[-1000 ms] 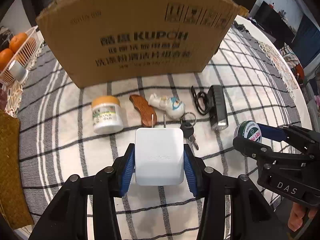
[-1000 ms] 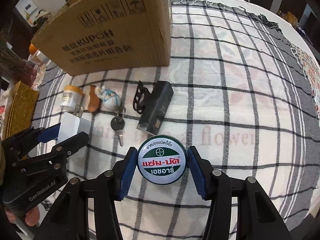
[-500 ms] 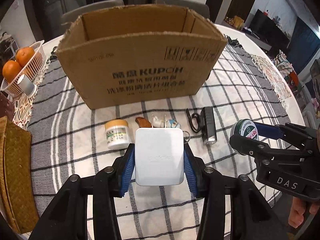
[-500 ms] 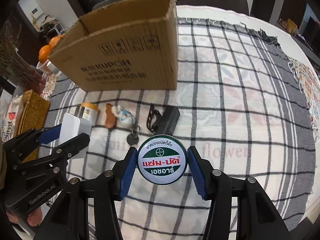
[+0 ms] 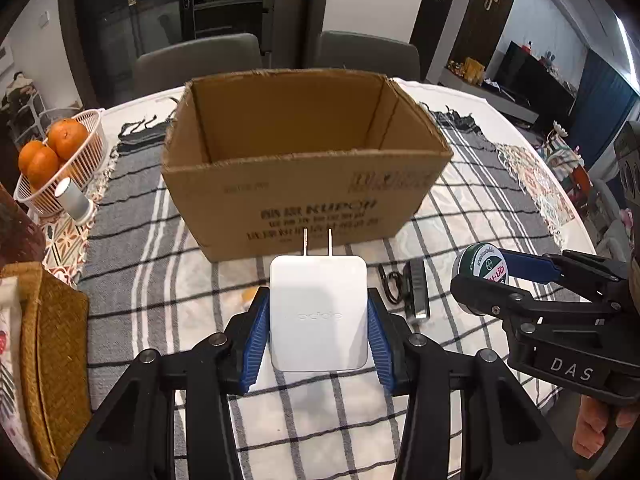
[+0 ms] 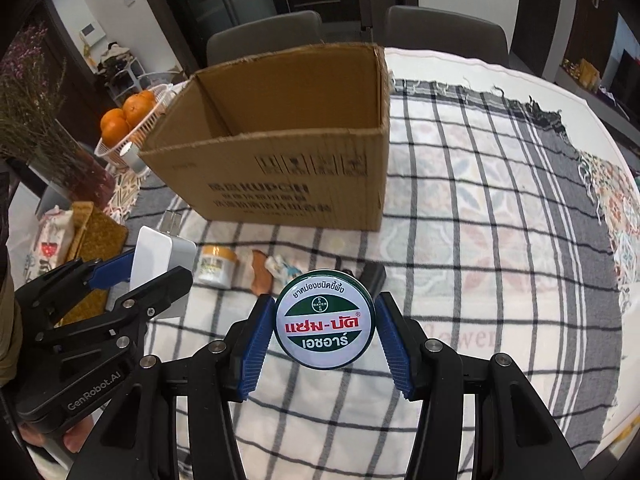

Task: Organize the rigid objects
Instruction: 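Carry the balm tin and charger over the box with both tools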

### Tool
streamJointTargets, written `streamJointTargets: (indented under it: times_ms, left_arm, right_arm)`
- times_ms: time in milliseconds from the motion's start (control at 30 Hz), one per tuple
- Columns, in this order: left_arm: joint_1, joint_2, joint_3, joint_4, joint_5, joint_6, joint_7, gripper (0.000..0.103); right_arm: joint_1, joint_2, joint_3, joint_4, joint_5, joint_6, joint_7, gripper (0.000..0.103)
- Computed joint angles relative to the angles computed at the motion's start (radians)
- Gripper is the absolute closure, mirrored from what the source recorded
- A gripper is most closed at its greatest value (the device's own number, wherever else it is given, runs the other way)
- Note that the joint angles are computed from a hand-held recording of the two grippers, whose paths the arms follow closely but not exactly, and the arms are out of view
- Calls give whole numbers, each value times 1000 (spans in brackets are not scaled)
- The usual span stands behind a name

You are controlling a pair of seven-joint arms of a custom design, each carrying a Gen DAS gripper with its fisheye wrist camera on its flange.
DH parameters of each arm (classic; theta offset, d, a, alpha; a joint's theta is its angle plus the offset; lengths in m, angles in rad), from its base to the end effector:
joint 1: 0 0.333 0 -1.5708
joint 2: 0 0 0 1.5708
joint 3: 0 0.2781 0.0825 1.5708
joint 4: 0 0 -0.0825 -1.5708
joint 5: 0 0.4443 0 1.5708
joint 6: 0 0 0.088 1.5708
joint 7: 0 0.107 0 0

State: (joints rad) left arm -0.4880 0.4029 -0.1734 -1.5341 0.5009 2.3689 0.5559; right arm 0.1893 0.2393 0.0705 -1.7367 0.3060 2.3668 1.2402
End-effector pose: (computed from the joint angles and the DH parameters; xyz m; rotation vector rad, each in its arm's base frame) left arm 0.6082 -0.4459 0.4189 -2.0287 1.8376 -0.6337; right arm 0.6852 0.1829 0.4198 -2.2373 1.4706 -0.1351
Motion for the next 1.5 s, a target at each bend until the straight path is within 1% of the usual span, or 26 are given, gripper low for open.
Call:
streamJointTargets:
  times_ms: [433, 633, 800, 1133, 1500]
  left_arm:
    - [23, -43, 6, -20, 32, 19, -2, 58]
    - [29, -40, 10, 8, 46, 4, 11, 58]
    - [36, -31, 11, 37, 43, -5, 28, 58]
    - [45, 21, 23, 144, 4, -50, 79, 58]
    - [50, 108, 43, 276, -33, -100, 134, 58]
  right_arm:
    - [11, 32, 15, 74, 23, 10, 9, 50]
    - [15, 58, 19, 122, 25, 1, 21, 50]
    - [16, 82, 22, 163, 23, 11, 28, 50]
    - [14, 171, 30, 314, 21, -23, 49, 50]
    - [28, 316, 29, 533, -28, -99, 91, 50]
